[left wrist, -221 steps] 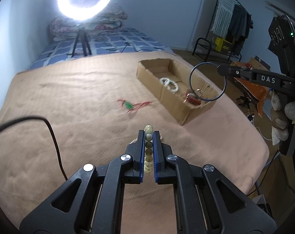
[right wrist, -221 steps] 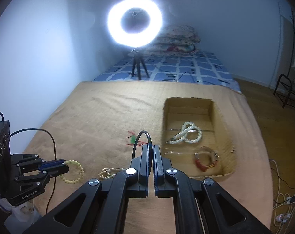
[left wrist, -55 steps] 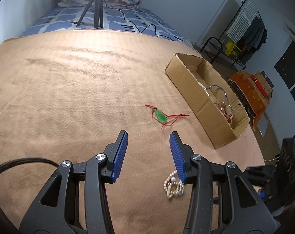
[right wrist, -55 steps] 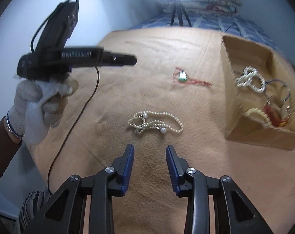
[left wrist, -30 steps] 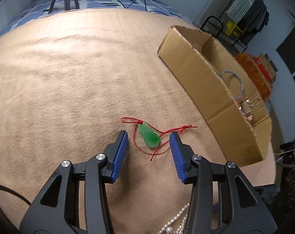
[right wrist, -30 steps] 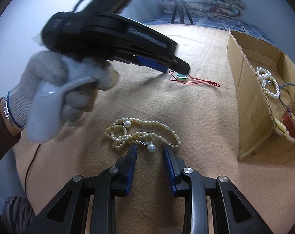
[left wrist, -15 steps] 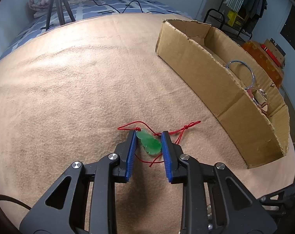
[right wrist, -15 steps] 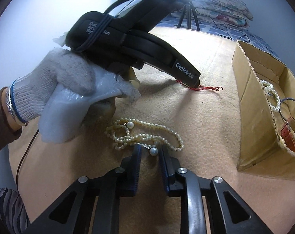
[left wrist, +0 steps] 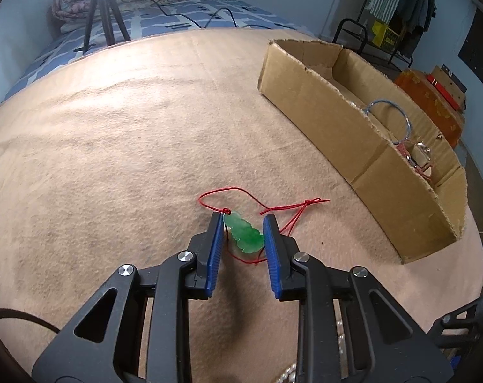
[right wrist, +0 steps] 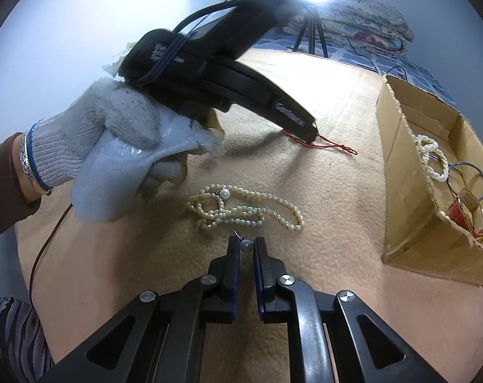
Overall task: Organize jewelry
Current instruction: 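Carry the jade pendant in the left tool over the box while the right tool follows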
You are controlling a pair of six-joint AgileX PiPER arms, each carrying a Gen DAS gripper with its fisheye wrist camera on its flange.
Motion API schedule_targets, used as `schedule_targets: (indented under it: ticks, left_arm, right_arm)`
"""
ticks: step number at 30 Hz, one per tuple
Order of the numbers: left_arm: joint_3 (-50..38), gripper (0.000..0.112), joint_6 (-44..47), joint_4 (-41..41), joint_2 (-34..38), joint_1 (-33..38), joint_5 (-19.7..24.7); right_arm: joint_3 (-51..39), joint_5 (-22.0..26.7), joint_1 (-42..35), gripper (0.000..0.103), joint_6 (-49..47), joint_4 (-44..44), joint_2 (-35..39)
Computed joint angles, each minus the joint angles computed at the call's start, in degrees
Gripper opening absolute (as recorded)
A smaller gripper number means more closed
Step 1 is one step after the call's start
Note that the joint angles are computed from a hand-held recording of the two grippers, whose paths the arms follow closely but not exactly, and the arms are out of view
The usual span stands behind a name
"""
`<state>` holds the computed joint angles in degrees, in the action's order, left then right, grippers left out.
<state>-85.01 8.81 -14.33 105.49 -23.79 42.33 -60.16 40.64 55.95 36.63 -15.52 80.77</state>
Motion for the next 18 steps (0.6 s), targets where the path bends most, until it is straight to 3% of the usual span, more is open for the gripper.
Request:
schedule_targets:
  ticks: [8, 18]
  left_arm:
    - [3.67, 0.024, 1.88, -2.35, -4.83, 2.30, 0.01]
    - [1.11, 0.024, 3.84, -5.06, -10.59, 4.55, 4.45]
  right_arm:
    - [0.26, 1.75, -0.57, 0.006, 2.31, -1.64, -3.88]
    - [1.77, 4.65, -0.88, 0.006, 6.11, -4.28, -9.94]
